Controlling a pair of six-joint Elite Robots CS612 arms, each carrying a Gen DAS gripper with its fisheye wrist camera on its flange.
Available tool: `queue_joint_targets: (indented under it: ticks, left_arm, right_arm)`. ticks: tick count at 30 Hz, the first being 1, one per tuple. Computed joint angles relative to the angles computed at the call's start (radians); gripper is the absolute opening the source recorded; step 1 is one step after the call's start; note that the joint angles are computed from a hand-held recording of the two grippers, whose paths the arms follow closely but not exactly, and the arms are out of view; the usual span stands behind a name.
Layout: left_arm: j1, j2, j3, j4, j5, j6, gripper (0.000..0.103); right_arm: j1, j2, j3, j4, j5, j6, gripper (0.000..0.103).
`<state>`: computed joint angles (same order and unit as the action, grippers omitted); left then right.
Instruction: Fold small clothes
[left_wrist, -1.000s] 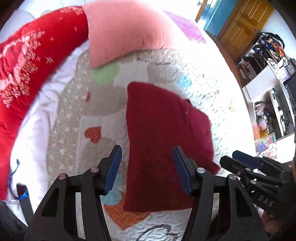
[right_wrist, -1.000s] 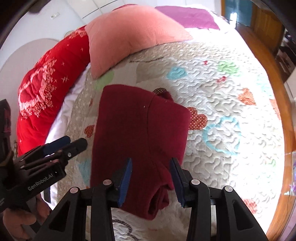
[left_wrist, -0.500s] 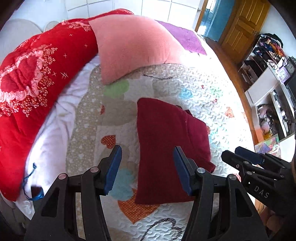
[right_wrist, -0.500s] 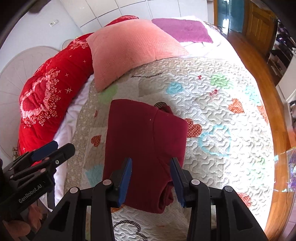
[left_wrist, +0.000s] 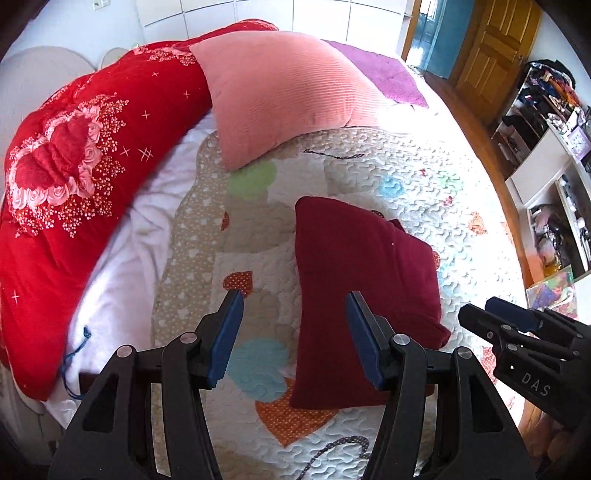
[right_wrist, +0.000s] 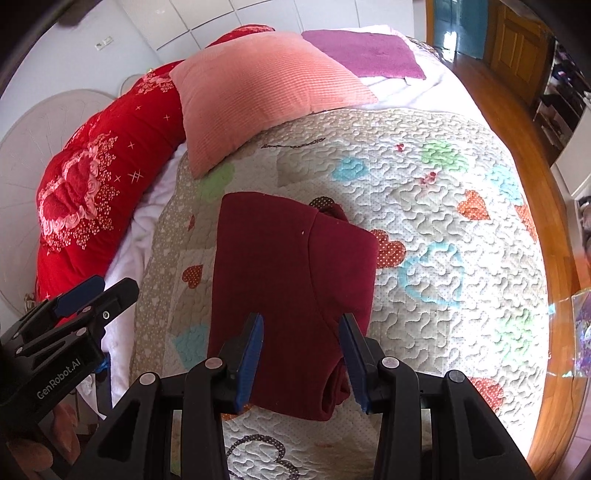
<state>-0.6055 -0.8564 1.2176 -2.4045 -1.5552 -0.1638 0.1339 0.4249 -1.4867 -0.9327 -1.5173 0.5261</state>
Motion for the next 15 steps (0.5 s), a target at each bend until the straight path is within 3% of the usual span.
queue_joint_targets:
  ticks: [15]
  left_arm:
    - [0.0, 0.009, -0.018, 0.032, 0.009, 0.001, 0.058]
  right_arm:
    - [-0.005, -0.002, 0.01, 0.001, 0.019, -0.012, 0.042]
